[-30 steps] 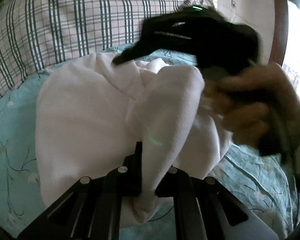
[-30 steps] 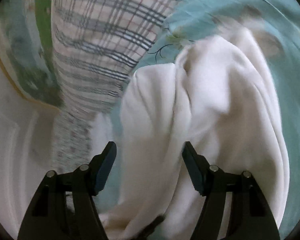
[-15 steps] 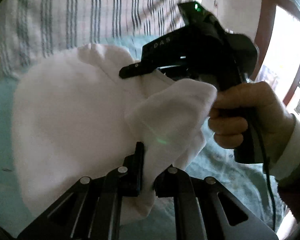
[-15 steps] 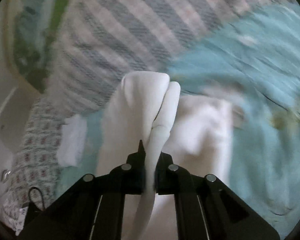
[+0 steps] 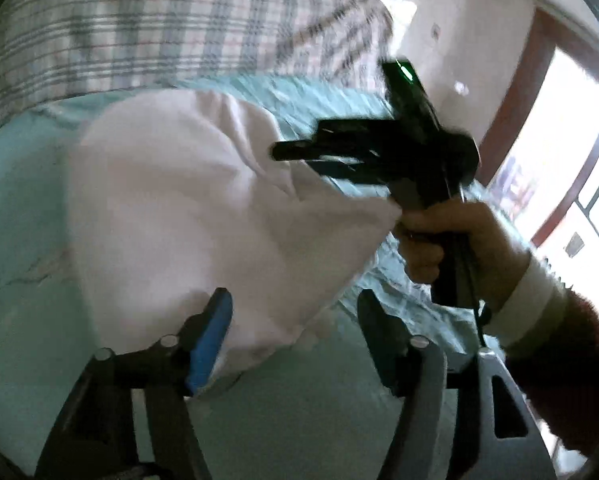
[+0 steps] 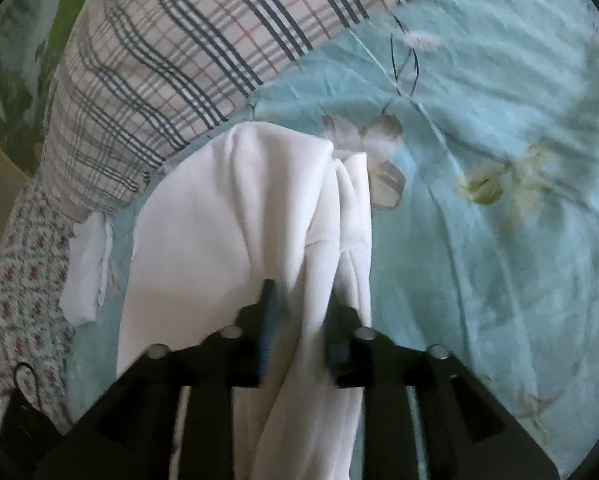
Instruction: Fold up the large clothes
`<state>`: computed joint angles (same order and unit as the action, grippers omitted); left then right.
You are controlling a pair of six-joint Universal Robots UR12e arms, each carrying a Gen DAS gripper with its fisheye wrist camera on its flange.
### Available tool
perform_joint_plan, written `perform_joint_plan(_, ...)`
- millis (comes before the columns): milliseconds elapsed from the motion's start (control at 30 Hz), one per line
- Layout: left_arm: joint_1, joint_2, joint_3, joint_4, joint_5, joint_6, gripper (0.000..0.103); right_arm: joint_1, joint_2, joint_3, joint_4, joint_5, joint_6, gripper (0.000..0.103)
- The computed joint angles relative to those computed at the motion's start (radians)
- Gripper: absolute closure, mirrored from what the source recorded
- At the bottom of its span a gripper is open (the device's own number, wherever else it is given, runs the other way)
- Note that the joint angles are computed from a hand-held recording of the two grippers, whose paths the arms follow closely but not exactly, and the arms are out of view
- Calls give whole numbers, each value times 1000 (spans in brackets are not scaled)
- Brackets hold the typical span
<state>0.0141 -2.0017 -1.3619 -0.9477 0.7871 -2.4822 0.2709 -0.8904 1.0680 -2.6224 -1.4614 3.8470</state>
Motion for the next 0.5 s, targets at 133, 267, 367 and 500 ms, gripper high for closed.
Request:
perform_joint_plan(133, 33, 2, 4, 14, -3, -83, 31, 8, -26, 35, -23, -12, -12, 39)
perform_joint_plan(267, 45, -33, 45, 27, 27, -178, 31, 5, -35, 49, -1, 11, 4, 36)
perform_joint_plan(367, 56, -62, 79, 11, 29, -248, 28, 1, -36, 53, 9, 24, 14, 35)
perform_joint_plan(500, 62, -110, 142, -58, 9, -298, 27, -4, -31, 45, 23, 53, 19, 32)
